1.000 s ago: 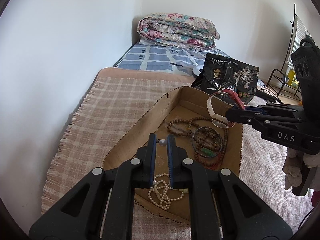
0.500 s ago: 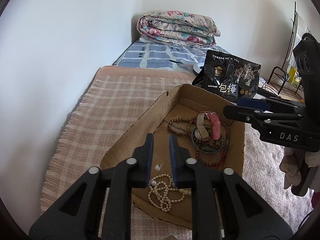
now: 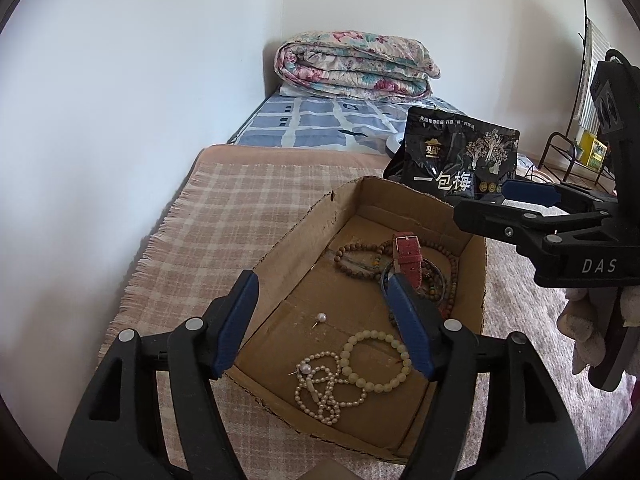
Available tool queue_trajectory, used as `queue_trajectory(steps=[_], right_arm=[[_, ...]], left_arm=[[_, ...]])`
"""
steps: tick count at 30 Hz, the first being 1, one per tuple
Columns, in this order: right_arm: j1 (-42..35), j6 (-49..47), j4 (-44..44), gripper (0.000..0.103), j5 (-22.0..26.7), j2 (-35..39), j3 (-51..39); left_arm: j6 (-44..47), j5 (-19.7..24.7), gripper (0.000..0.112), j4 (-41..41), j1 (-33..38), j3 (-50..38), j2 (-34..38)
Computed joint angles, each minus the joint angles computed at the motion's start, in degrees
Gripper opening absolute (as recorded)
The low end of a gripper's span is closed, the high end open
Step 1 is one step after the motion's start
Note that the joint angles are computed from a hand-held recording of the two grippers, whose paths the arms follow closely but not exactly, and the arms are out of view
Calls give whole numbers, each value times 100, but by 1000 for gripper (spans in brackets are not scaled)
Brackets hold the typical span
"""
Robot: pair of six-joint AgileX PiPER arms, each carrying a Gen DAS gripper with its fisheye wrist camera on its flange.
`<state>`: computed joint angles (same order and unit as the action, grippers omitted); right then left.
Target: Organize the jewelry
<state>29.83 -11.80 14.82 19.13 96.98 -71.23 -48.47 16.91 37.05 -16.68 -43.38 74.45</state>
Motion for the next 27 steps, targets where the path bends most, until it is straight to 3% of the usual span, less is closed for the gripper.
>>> queue_trajectory(steps=[14, 27], right_arm=[[-13, 324, -272, 101, 91, -311, 107], [83, 853, -844, 101, 293, -1038, 332]], left_arm=[[130, 293, 69, -172, -120, -45, -310], [-300, 1294, 69, 182, -849, -207, -1027]])
